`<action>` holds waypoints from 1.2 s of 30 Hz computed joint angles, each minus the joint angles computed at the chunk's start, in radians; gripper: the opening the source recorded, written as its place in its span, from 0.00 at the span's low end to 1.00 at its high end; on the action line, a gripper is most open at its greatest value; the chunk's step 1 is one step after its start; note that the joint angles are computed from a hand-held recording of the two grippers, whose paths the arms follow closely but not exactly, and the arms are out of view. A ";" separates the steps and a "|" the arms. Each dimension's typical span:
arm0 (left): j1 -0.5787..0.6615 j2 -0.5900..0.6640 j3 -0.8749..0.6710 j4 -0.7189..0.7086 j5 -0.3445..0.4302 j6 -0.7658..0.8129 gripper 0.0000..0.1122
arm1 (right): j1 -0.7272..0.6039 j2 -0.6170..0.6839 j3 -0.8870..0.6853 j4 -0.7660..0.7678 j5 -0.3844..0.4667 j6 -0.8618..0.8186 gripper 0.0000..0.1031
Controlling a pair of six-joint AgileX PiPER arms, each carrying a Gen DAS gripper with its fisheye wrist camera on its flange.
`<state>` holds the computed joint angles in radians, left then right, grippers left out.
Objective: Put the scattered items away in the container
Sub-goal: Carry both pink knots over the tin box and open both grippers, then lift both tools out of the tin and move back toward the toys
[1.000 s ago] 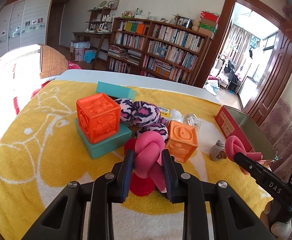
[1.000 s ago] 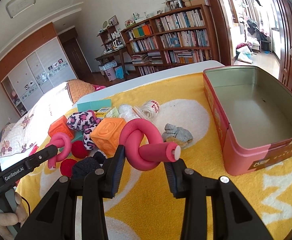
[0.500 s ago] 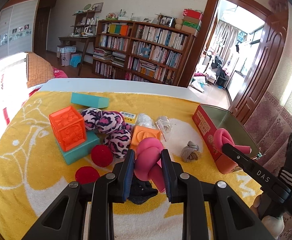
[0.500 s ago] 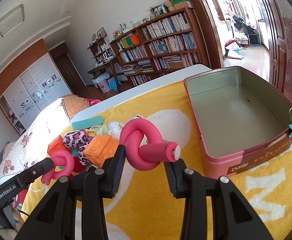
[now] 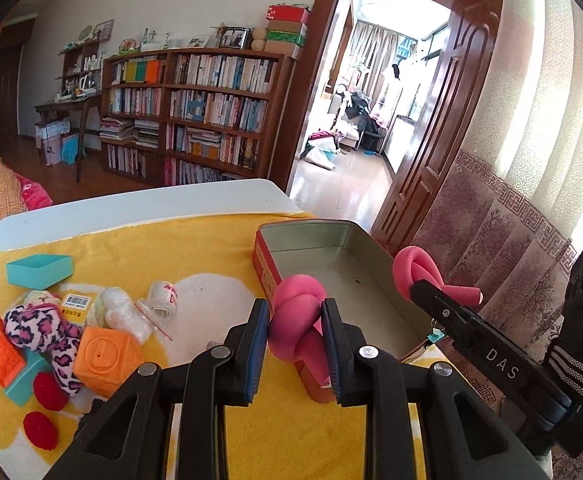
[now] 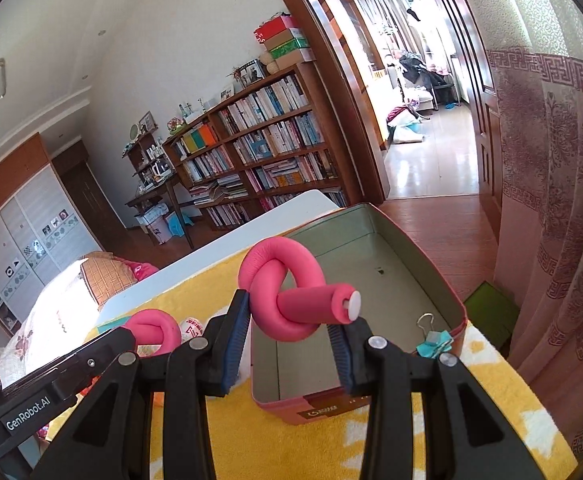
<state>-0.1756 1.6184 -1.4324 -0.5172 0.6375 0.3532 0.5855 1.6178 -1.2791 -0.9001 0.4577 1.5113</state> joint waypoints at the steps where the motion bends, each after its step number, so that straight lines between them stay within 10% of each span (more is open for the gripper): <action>1: -0.024 0.030 -0.034 0.018 0.000 -0.021 0.25 | -0.007 0.001 -0.002 0.001 0.009 -0.003 0.41; 10: -0.107 0.265 -0.284 0.042 0.075 -0.107 0.29 | -0.080 0.043 -0.019 0.086 0.005 -0.075 0.42; 14: -0.100 0.258 -0.244 0.069 0.007 -0.169 0.75 | -0.130 0.033 0.021 0.135 -0.059 -0.067 0.54; 36: 0.147 -0.024 0.175 0.096 -0.134 -0.150 0.75 | 0.076 0.081 -0.055 -0.075 0.023 0.018 0.72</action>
